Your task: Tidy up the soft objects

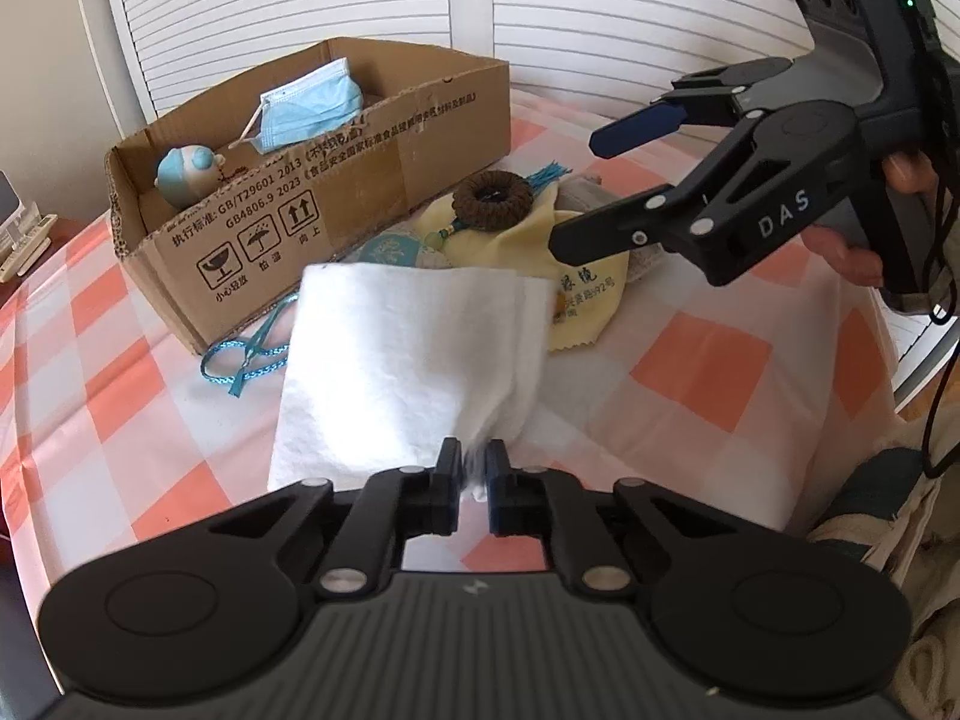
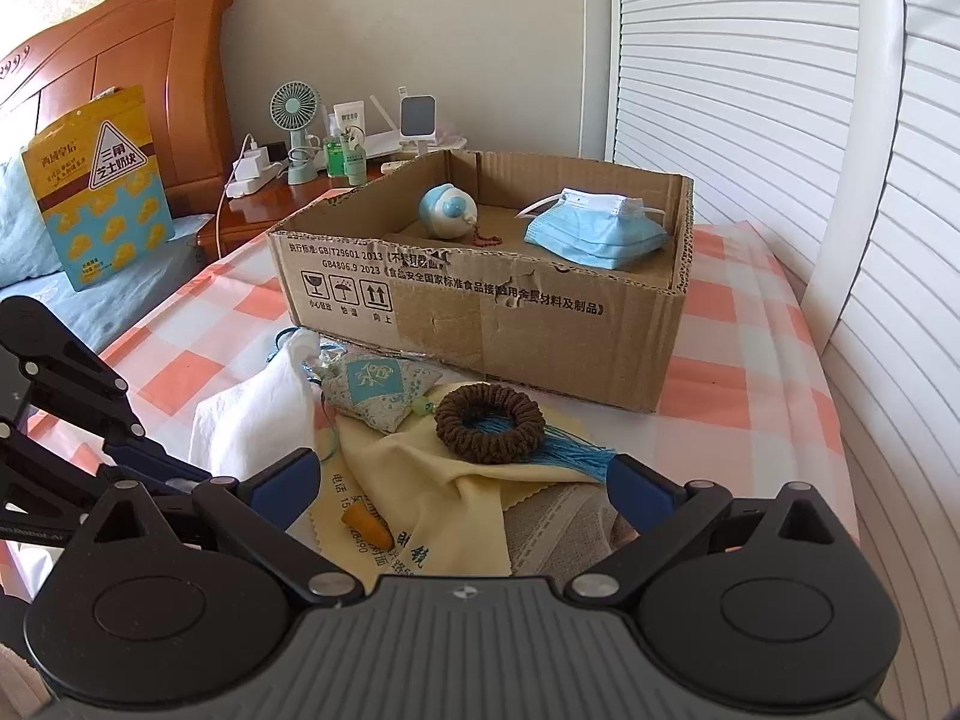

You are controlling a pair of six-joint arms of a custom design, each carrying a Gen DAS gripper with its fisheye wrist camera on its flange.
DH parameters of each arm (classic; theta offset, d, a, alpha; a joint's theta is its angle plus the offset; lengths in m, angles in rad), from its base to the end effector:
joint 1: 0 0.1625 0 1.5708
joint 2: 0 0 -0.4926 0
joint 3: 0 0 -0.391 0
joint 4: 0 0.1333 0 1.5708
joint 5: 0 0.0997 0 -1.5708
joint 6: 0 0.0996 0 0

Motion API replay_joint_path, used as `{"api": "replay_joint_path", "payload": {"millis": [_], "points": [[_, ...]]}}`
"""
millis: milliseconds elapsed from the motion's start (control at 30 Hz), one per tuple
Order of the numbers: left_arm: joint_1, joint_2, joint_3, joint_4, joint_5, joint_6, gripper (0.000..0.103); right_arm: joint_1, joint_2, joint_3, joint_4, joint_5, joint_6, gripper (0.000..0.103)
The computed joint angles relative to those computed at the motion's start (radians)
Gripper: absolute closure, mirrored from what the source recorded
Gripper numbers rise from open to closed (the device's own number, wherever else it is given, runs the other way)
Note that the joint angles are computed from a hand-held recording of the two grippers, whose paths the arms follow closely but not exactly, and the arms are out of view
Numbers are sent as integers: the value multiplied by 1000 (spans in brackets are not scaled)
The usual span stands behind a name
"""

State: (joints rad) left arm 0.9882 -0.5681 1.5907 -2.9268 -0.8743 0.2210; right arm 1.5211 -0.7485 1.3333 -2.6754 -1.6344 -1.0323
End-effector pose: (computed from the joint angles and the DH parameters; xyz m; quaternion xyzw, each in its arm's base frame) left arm -0.2415 -0.7249 0.0543 0.3104 0.8753 -0.2139 0.3030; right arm 0.0859 -0.8282 0.2451 0.4485 -0.8555 0.2043 0.1586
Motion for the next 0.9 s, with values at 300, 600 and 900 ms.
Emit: {"api": "replay_joint_path", "payload": {"millis": [300, 600, 900], "points": [[-24, -29, 46, -94, 63, 14, 98, 6, -19, 27, -9, 11, -26, 0], [-29, -38, 99, -126, 128, -52, 90, 14, -36, 59, -23, 13, -51, 0], [8, -40, 102, -224, 146, -80, 9, 22, -38, 72, -26, -2, -63, 0]]}}
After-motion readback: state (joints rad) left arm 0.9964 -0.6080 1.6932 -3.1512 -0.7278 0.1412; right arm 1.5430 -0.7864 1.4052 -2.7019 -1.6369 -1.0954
